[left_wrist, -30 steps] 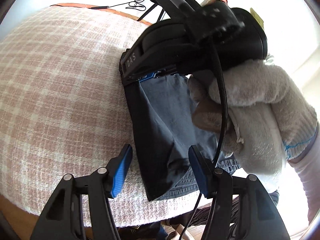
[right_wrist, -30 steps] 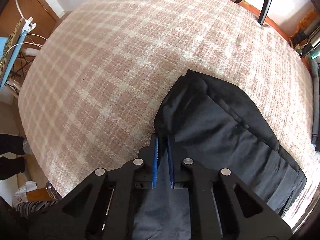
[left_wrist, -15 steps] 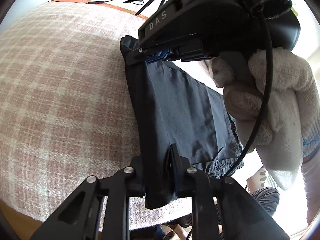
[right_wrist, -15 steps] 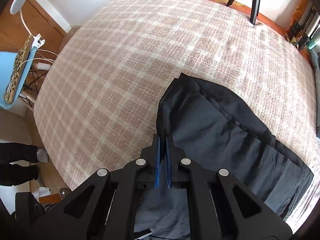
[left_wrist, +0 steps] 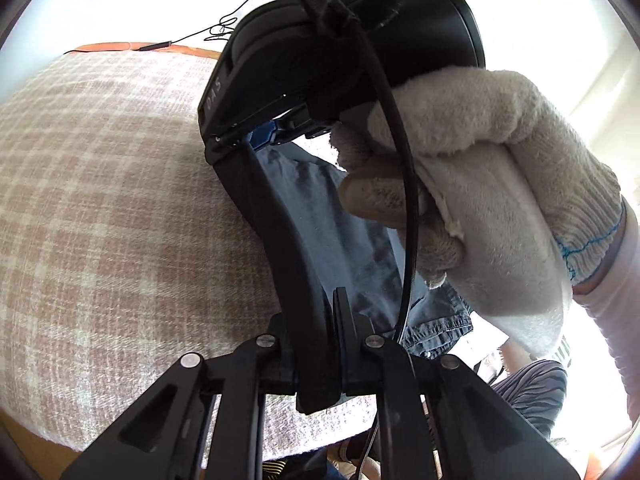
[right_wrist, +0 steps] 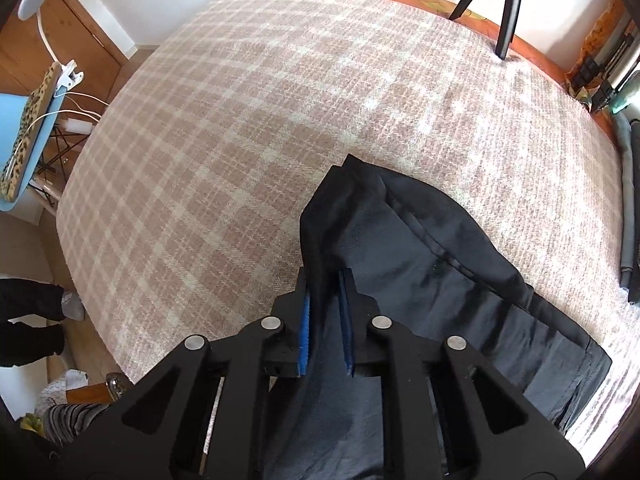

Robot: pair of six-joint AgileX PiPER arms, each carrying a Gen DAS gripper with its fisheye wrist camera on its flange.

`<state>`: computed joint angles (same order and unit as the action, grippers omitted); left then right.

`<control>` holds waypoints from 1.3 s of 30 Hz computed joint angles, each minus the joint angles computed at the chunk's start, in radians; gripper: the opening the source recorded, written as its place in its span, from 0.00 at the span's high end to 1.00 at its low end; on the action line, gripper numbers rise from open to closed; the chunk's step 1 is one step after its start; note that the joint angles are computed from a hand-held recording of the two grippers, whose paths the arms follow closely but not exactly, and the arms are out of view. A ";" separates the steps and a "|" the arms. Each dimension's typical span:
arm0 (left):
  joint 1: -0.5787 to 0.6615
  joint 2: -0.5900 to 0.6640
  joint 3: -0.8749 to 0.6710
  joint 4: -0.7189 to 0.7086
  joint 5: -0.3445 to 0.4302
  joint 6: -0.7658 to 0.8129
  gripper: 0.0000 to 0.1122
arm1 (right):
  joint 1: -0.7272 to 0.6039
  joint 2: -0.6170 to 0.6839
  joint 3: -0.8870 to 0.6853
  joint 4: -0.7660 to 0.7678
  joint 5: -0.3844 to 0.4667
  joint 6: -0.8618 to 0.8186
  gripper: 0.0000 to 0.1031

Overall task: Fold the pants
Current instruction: 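Grasp the folded trousers' end with both grippers close together, then lift and fold the trousers' end over with both grippers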

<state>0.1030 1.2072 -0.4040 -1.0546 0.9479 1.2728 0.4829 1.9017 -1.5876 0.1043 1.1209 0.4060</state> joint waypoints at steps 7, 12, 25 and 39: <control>-0.148 -0.081 -0.005 -0.020 -0.047 -0.080 0.91 | -0.054 -0.175 0.151 -0.006 -0.085 0.034 0.94; -0.287 -0.110 -0.030 -0.044 -0.090 -0.151 0.91 | -0.135 -0.332 0.270 -0.011 -0.117 0.048 0.95; -0.767 -0.009 -0.125 -0.117 -0.340 -0.283 0.92 | -0.515 -0.676 0.595 0.061 -0.142 -0.134 0.95; -1.092 0.246 -0.279 -0.117 -0.535 -0.368 0.91 | -0.975 -0.766 0.814 0.253 -0.142 -0.553 0.95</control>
<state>-0.9892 1.4530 -0.6832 -1.1714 0.4130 0.9050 -0.4916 1.1358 -0.7741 0.3575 0.9785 -0.1474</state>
